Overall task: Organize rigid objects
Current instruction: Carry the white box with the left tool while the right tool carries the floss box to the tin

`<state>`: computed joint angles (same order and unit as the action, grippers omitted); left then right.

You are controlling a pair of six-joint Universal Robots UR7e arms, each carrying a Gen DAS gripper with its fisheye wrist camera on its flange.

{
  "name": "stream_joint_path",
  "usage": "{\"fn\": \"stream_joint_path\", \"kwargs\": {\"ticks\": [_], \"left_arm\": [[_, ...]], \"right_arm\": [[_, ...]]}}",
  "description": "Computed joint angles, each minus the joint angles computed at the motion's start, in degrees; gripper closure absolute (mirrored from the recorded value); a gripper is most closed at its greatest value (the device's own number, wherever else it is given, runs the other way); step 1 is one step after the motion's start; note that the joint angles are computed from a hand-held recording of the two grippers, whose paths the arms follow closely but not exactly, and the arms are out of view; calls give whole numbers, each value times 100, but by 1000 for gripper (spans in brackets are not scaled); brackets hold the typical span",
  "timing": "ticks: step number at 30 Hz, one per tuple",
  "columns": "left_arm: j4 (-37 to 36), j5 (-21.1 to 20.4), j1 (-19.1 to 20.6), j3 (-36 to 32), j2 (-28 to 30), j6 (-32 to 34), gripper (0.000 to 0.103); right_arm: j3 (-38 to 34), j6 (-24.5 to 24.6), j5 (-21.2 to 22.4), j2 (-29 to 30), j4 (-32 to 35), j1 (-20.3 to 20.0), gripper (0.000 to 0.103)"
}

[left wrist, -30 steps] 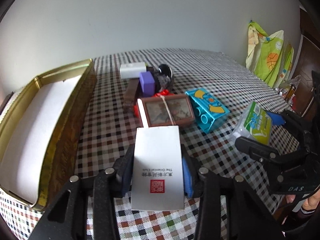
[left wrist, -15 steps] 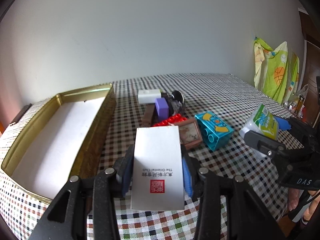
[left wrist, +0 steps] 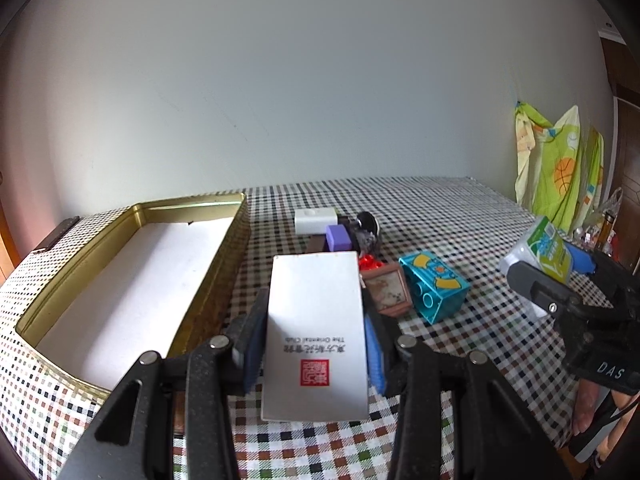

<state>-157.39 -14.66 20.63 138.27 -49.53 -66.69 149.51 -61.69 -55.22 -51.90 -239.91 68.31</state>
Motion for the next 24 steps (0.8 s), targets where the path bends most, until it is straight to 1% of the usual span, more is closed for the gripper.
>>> {"fn": "stream_joint_path", "kwargs": {"ticks": [3,8,11,16,18,22,24], "left_arm": [[56,81,-50,33,1,-106,62],[-42,155,-95,102,-4,-120,62],[194,237,-150,119,-38,-355,62],[985,414,-258,181,-205,-1083,62],[1071,453,-275,203,-242,-1191,62],[2040,565,-333,179,-439,-1967,62],[2321,583,-350,174,-503,-2193,62]], "right_arm": [[34,17,123,20,-121,-74,19],[69,44,154,65,-255,-100,19],[74,72,127,129,-335,-77,19],[106,128,158,229,-496,-74,19],[126,153,181,241,-522,-86,19],[168,187,225,298,-611,-93,19],[178,203,252,351,-682,-88,19]]}}
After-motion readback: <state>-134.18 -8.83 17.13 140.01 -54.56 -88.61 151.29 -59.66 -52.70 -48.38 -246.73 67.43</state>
